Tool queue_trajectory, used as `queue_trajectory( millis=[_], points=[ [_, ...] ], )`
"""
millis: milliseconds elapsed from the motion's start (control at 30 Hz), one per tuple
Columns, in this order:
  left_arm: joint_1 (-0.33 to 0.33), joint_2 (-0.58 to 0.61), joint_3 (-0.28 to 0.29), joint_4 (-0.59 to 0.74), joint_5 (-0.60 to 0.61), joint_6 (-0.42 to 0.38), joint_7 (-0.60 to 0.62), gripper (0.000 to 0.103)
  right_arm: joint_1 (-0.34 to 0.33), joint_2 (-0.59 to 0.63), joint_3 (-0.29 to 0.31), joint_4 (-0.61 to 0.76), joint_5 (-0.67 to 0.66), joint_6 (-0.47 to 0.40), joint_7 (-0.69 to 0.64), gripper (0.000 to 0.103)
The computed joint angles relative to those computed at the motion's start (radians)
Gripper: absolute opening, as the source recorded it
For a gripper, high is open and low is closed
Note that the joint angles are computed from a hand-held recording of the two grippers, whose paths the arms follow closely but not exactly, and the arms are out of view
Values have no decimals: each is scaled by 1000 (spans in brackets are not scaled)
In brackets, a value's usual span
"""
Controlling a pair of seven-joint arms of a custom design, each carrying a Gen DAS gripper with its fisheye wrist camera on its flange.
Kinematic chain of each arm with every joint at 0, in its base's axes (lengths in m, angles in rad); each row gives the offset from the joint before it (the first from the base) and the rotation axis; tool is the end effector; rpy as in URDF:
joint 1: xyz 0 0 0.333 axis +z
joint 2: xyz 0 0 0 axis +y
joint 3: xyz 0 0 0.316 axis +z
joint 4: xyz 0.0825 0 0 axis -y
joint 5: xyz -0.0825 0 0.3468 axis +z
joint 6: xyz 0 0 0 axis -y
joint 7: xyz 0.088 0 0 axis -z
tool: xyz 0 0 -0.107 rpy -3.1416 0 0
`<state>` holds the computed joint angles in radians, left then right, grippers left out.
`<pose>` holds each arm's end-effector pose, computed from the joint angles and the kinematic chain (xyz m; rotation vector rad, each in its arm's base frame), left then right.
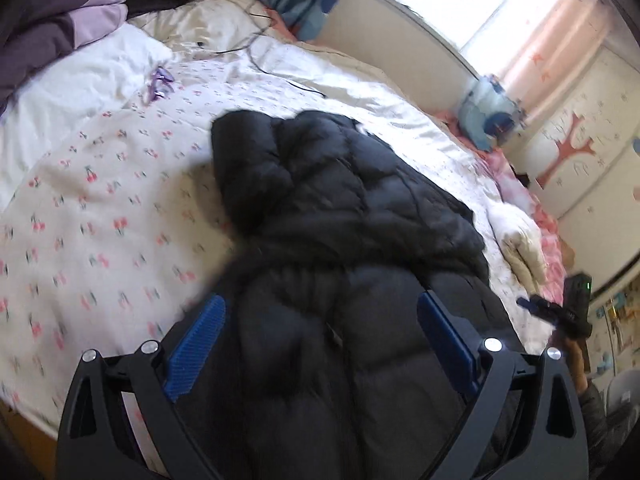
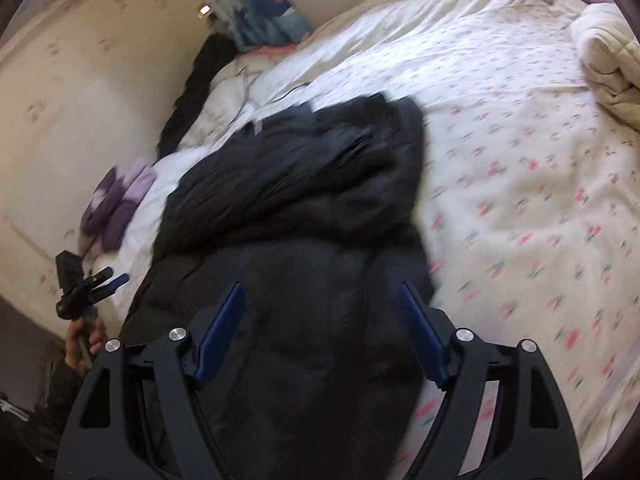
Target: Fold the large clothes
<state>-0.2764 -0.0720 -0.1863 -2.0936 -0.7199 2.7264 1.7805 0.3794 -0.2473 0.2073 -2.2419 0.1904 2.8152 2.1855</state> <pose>0.4933 -0.2214 0.5441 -1.9009 2.1340 -1.2562 0.4095 0.2724 0.5804 -1.5007 1.7738 -0.0863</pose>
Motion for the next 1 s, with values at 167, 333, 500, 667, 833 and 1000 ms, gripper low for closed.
queue_trajectory(
  millis=[167,333,500,667,833,1000],
  points=[
    [-14,-24,-68,-61,361,-11,-239,93,-3,136,102,172,-246,-295,147,85],
    [-31,-66,-86,-90,626,-21,-525,93,63,167,81,192,-387,-357,280,87],
    [-111,-123,-68,-159,596,184,-567,96,87,111,66,195,-476,-338,385,87],
    [-114,-74,-95,-115,721,115,-648,96,131,172,68,254,-474,-477,370,90],
    [-138,-77,-59,-122,685,146,-644,96,131,175,59,339,-606,-472,421,90],
    [-68,28,-77,32,827,176,-775,96,138,334,4,591,-746,-524,423,92]
  ],
)
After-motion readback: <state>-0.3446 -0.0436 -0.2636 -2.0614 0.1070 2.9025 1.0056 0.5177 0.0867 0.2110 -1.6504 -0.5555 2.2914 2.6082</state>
